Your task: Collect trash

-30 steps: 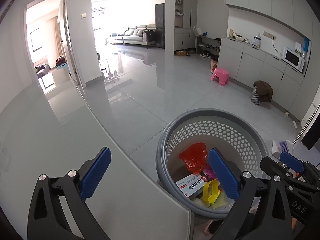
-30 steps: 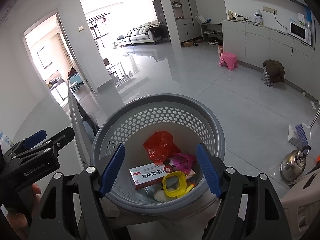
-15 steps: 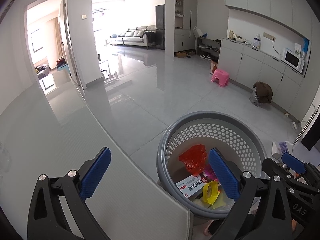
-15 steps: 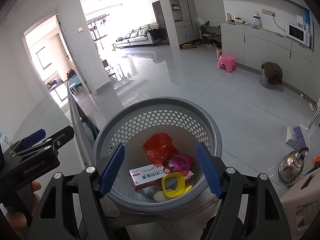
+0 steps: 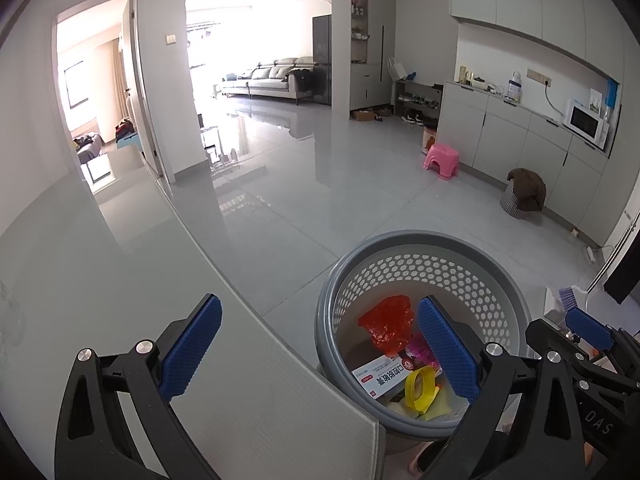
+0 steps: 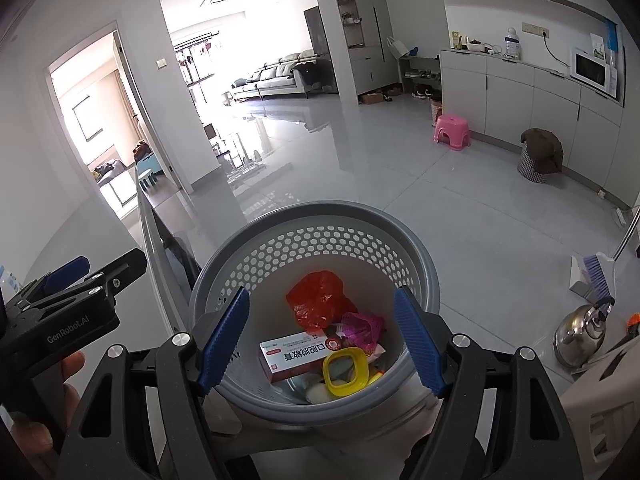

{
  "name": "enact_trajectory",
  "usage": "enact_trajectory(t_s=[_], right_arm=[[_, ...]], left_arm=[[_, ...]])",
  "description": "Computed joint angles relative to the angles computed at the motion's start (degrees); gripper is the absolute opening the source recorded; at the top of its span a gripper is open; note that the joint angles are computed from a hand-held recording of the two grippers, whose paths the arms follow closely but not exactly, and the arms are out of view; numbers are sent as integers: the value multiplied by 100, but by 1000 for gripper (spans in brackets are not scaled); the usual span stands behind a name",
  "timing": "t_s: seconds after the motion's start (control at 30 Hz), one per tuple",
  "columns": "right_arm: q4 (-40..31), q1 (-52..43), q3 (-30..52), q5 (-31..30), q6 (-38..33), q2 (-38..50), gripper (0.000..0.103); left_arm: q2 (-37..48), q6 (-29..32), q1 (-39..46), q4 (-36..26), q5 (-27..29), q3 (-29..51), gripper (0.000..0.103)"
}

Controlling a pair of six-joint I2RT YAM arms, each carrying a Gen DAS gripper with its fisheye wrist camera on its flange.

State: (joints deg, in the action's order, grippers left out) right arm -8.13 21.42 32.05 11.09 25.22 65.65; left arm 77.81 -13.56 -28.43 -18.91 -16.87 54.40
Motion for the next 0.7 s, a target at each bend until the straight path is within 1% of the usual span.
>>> enact_trajectory(t_s=[0.7], right_arm=[[3,30,-17,23,19,-14,72]], left_arm=[[-37,-19,18,-86,36,70,97]])
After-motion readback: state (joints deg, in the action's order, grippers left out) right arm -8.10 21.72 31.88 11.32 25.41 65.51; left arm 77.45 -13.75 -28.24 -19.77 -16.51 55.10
